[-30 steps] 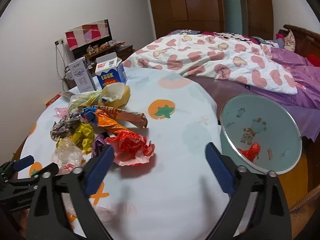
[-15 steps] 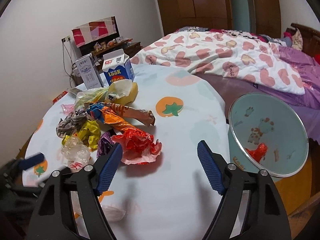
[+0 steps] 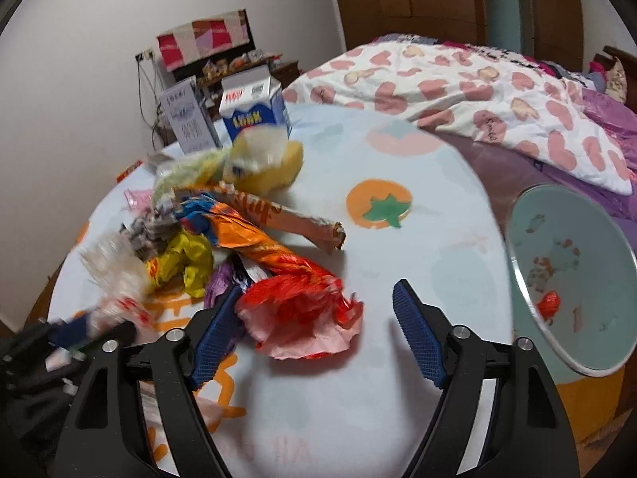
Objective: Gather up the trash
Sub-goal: 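Grasp the clear plastic bag with the left gripper while the right grasps the red foil wrapper, then carry both items over the blue bin and open both grippers to drop them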
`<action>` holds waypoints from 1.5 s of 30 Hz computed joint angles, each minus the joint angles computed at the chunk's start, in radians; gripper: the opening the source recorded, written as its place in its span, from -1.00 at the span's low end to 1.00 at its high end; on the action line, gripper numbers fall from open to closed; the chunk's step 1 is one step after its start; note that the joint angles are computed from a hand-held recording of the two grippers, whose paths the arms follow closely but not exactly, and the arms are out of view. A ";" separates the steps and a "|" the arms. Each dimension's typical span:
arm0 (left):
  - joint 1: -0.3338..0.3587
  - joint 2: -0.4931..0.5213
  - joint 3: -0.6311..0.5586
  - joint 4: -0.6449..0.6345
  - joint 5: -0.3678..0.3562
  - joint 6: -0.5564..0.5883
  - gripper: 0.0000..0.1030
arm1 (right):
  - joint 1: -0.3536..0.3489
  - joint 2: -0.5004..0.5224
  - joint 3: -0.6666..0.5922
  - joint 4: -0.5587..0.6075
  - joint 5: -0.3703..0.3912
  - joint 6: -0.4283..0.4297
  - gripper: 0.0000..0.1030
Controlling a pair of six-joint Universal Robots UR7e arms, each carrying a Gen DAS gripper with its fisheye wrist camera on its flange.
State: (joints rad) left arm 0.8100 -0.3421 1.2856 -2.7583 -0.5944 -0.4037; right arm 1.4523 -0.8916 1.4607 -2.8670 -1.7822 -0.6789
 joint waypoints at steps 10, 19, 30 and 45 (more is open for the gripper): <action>-0.018 -0.012 0.014 -0.051 0.049 0.023 -0.23 | -0.012 -0.050 0.058 0.024 0.078 -0.024 -0.71; -0.039 -0.018 0.020 -0.111 0.100 0.045 -0.23 | -0.010 -0.128 0.118 0.007 0.174 -0.032 -0.72; -0.074 0.007 -0.019 -0.176 0.120 0.132 -0.23 | -0.013 -0.182 0.160 -0.043 0.201 -0.013 -0.72; -0.095 0.132 -0.228 -0.138 0.077 0.260 -0.23 | -0.065 -0.229 0.157 -0.095 0.202 0.037 -0.72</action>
